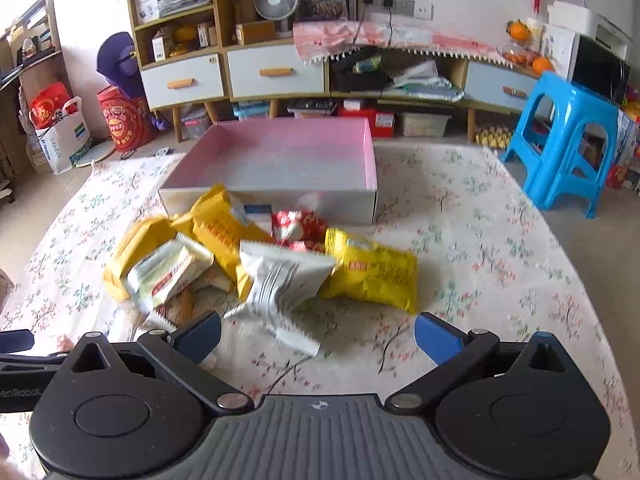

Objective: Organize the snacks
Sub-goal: 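Grasp the white red-print snack packet with the left gripper while the right gripper approaches the white pouch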

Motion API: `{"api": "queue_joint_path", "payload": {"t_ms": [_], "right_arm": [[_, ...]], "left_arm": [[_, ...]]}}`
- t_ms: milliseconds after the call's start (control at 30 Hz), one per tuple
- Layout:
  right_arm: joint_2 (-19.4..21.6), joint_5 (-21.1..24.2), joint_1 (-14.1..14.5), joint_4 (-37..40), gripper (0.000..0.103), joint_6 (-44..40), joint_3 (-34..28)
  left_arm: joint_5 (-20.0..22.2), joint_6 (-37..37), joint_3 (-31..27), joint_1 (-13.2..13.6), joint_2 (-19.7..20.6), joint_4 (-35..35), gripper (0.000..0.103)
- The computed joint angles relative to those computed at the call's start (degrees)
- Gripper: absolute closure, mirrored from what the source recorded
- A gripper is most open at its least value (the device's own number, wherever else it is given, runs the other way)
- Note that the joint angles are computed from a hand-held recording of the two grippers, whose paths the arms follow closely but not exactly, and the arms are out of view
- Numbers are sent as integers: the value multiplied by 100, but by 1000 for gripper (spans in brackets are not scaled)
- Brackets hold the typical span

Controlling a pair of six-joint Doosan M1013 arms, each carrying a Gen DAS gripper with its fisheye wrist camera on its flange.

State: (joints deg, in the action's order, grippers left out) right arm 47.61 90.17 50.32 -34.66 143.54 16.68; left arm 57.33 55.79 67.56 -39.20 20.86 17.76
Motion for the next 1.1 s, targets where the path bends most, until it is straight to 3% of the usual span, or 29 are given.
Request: {"api": "queue_joint_path", "payload": {"t_ms": [167, 333, 533, 667, 867, 1100], "right_arm": [[-295, -541, -101, -23, 9, 155, 531], [-651, -1285, -290, 512, 9, 657, 1123], [-612, -1500, -376, 651, 17, 535, 1049], [-757, -1927, -467, 1111, 20, 647, 1354], [-606, -1738, -504, 1454, 24, 474, 1160], [-480, -1558, -591, 1792, 26, 615, 1035]], "left_arm": [[-215, 573, -156, 46, 60, -63, 0], [-359, 1410, -374, 127, 206, -413, 0], [-744, 2748, -471, 276, 341, -1416, 0], [-1072, 3311, -414, 312, 401, -1697, 2], [-1147, 3946, -509, 421, 553, -2261, 8], [-876, 4242, -795, 543, 807, -2783, 30]]}}
